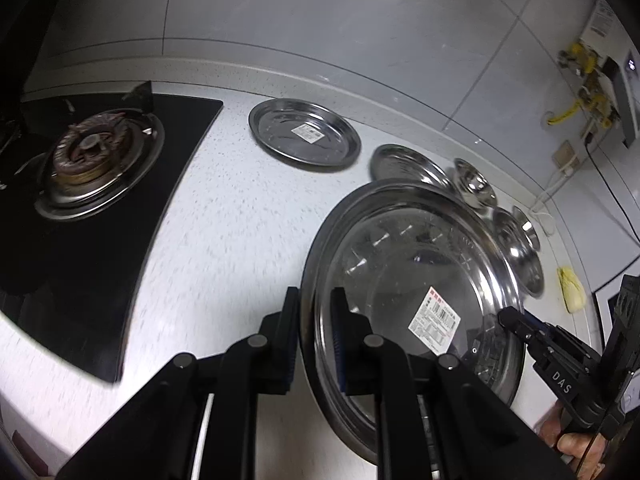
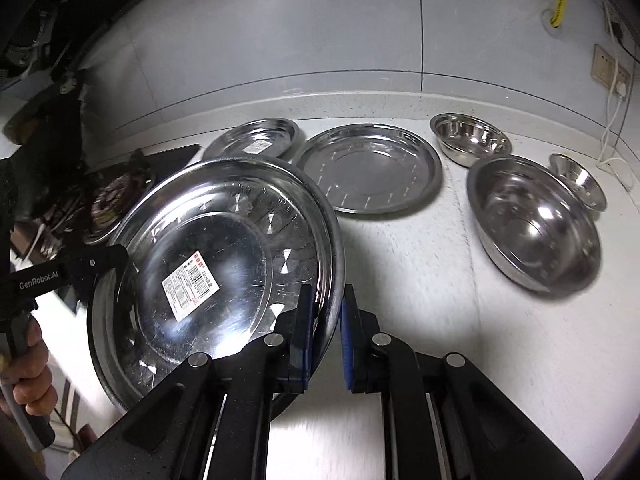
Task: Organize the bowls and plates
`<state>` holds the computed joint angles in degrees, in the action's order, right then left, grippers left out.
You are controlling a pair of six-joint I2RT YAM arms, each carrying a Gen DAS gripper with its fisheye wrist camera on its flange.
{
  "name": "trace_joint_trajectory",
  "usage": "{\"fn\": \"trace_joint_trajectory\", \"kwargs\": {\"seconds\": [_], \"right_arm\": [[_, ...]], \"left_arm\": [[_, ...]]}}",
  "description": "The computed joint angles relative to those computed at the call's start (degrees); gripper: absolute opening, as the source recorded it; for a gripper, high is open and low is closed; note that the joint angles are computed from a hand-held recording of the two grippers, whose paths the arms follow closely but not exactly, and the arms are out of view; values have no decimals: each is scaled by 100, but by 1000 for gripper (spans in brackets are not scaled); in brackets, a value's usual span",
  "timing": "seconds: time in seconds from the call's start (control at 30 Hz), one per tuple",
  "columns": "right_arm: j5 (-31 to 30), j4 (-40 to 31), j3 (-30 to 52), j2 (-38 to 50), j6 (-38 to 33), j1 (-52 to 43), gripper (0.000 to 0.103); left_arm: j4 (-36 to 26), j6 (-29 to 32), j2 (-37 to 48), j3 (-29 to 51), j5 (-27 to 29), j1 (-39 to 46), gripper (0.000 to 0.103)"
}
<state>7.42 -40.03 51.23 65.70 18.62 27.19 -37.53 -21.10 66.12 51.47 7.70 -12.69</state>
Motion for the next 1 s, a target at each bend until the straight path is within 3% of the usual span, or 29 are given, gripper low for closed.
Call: {"fn": "trace_joint_trajectory", "kwargs": {"seconds": [0.2, 0.37, 0.47, 0.67, 1.0], "right_arm": [[-106, -1080, -39, -964, 300, 311, 12], [-65, -1505, -235, -1328, 601, 705, 12], [23, -1457, -494, -1371, 868, 962, 12], [-10, -904, -990, -901, 1075, 1061, 12], [278, -299, -1032, -57, 1441, 1107, 12]], "left_arm": [[-1065, -284, -1061, -161, -25, -220, 14], [-1515, -309, -1578, -540, -70, -319, 14], [-1354, -138, -1576, -927, 6, -197, 14], [-517, 807, -850, -1454, 538, 508, 14], [20, 2178, 190, -1111, 1161, 1115, 14]]}}
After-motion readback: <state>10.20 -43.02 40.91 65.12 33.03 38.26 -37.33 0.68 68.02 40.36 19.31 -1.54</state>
